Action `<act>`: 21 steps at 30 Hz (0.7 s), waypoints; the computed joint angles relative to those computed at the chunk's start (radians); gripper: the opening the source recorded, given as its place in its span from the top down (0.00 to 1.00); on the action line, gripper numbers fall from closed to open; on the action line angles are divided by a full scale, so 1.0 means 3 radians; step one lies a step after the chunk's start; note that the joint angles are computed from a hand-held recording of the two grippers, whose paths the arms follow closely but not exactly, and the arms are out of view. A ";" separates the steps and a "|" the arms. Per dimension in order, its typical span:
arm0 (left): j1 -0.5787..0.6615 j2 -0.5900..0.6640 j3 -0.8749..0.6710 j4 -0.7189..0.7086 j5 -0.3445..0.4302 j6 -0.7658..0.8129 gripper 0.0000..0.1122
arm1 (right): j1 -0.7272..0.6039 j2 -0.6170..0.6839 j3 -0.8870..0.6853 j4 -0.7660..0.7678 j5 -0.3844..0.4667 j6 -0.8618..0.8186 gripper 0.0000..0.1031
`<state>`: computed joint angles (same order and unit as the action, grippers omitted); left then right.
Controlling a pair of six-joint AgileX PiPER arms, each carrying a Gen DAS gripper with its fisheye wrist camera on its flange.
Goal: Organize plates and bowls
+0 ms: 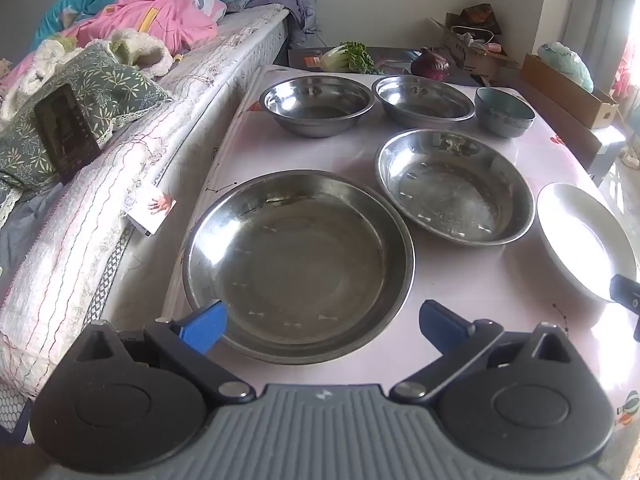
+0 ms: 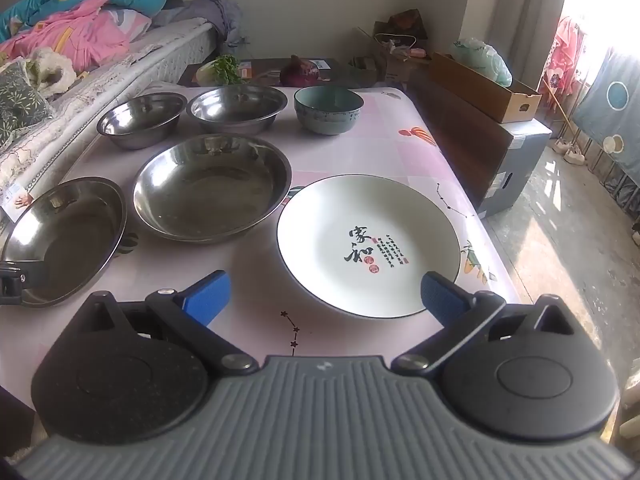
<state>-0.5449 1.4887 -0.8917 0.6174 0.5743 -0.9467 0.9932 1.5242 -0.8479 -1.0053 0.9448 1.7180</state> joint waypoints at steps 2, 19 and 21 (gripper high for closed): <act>-0.0001 0.0002 -0.0003 -0.0003 0.0007 0.0002 0.08 | -0.0006 0.0003 -0.0007 0.0018 -0.0001 -0.0021 0.01; 0.0010 0.0000 -0.0014 -0.0046 0.0022 0.0061 0.08 | -0.0033 0.0010 -0.0006 0.0034 -0.0029 -0.0032 0.01; 0.0004 0.0007 -0.0019 -0.0034 0.0034 0.0051 0.08 | -0.0034 0.0010 -0.0006 0.0035 -0.0030 -0.0030 0.01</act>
